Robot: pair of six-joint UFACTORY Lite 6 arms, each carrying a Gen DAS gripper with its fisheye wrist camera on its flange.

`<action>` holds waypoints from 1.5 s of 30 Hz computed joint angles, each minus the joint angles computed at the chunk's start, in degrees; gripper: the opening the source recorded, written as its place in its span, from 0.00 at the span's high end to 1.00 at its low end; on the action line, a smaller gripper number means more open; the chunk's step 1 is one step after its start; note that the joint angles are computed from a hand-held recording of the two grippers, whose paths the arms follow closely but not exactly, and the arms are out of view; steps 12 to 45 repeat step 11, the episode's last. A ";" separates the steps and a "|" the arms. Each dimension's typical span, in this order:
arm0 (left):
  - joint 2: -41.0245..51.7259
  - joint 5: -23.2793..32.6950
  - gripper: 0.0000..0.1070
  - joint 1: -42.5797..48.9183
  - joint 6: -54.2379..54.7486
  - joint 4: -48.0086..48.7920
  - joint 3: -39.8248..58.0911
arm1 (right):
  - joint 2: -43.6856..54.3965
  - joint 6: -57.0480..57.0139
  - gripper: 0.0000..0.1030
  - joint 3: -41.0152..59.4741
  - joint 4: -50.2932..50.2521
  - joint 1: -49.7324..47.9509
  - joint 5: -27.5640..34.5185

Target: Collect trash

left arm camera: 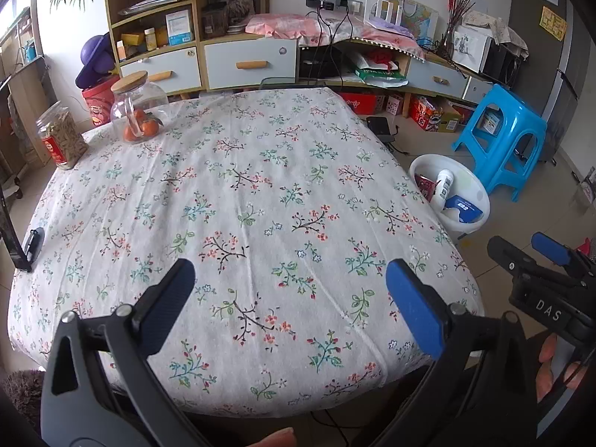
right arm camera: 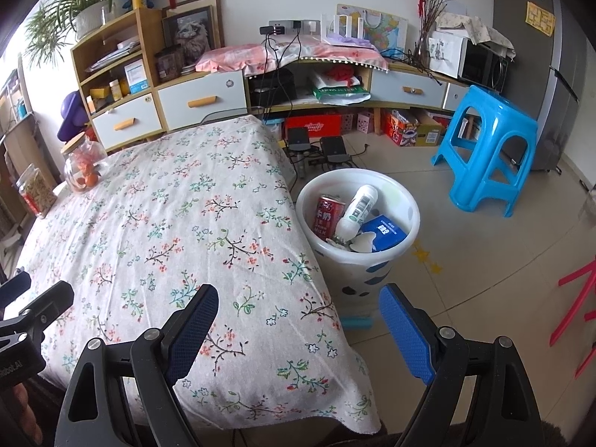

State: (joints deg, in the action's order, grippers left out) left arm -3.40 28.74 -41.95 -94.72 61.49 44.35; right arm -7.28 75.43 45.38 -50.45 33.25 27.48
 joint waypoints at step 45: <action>-1.11 -0.64 0.05 1.16 0.83 -0.40 -0.96 | 1.39 -0.81 0.13 1.83 1.10 0.40 -0.44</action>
